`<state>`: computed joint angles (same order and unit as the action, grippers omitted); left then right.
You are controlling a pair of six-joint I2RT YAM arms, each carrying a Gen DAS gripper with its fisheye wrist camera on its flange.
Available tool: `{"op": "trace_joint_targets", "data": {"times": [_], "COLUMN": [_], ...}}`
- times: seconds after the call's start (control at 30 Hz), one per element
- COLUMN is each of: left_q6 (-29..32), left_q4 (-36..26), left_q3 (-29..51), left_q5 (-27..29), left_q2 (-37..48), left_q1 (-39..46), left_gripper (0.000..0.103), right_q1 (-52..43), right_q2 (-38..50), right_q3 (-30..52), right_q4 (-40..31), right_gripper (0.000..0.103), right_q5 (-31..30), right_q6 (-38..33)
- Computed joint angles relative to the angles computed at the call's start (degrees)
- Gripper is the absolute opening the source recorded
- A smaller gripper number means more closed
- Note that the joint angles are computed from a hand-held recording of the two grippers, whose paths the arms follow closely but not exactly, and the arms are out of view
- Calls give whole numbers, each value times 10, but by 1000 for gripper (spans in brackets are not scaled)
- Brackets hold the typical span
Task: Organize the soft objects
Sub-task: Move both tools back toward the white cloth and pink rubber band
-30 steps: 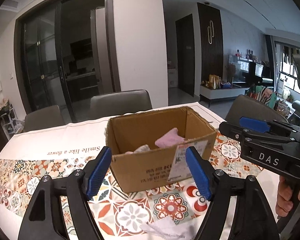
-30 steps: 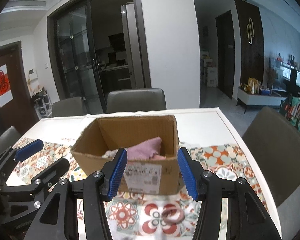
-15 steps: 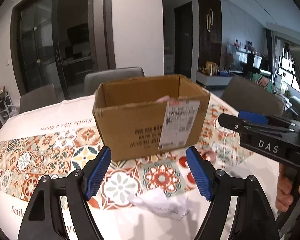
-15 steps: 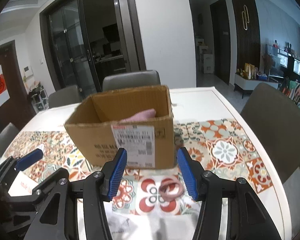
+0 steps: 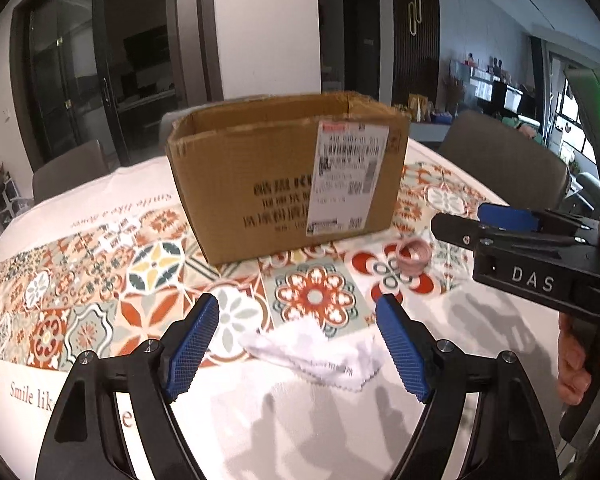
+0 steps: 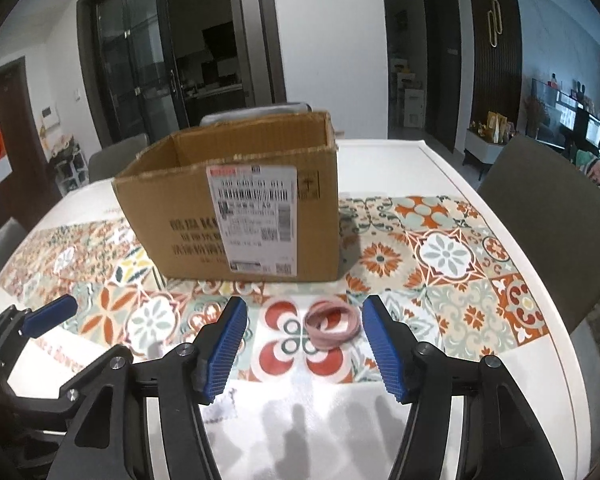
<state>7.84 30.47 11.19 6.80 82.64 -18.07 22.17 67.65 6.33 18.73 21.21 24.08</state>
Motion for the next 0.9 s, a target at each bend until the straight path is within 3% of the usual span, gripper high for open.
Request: {"op": "trace_joint_targets", "data": {"times": [0.57,0.9], "left_q6": [-17,-15], "left_q4": [47,63], "left_q3": [58,91], "left_q5": [-15,-34], "left_q2": [198,267], "left_q1": [-25,-35], "left_gripper": [82,82], "right_q1": [-74,-110], "right_q2": [242,342], "right_q3": [12,53], "right_q4": [185,223], "right_gripper": [62,62], "right_q5": [-81,-112], "right_q6": [-37,-70]}}
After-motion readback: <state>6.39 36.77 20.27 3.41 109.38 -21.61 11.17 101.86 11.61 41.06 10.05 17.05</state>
